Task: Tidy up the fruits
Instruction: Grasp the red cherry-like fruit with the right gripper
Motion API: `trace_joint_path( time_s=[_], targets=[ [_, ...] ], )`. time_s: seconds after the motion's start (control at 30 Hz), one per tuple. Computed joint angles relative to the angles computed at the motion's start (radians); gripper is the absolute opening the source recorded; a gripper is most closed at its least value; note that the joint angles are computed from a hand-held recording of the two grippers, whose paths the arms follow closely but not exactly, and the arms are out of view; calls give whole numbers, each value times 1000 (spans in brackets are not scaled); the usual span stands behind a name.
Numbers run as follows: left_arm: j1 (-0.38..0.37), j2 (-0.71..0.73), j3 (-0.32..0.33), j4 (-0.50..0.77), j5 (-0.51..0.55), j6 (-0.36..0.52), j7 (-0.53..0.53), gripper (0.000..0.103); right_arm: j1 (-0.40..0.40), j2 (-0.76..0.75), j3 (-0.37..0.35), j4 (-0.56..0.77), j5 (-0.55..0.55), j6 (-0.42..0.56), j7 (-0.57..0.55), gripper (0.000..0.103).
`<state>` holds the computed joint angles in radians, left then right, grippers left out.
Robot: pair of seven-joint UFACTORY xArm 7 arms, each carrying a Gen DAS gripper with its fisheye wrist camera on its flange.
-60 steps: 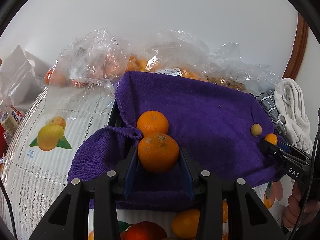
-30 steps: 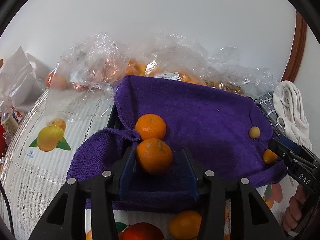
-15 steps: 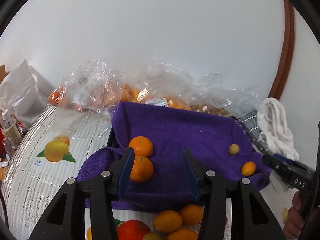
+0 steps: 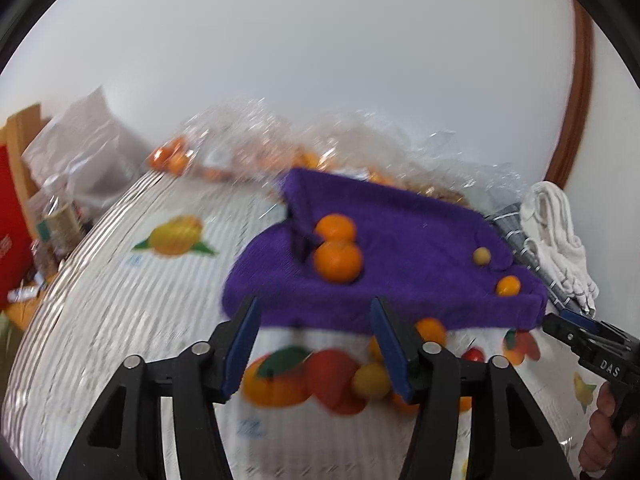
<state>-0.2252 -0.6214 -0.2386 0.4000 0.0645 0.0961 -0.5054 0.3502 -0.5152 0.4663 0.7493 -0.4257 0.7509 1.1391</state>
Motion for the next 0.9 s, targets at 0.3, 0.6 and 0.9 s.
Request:
trace_joint_path(
  time_s=[0.3, 0.6, 0.9],
  targets=[
    [18, -124, -4, -73, 8, 103, -46, 58, 40, 10, 4, -13, 22, -34, -17, 51],
    [20, -170, 2, -100, 10, 113, -64, 60, 61, 113, -16, 25, 48, -83, -65, 44],
    [11, -162, 18, -102, 3, 104, -63, 60, 105, 245, -64, 84, 71, -201, -114, 37]
  ],
)
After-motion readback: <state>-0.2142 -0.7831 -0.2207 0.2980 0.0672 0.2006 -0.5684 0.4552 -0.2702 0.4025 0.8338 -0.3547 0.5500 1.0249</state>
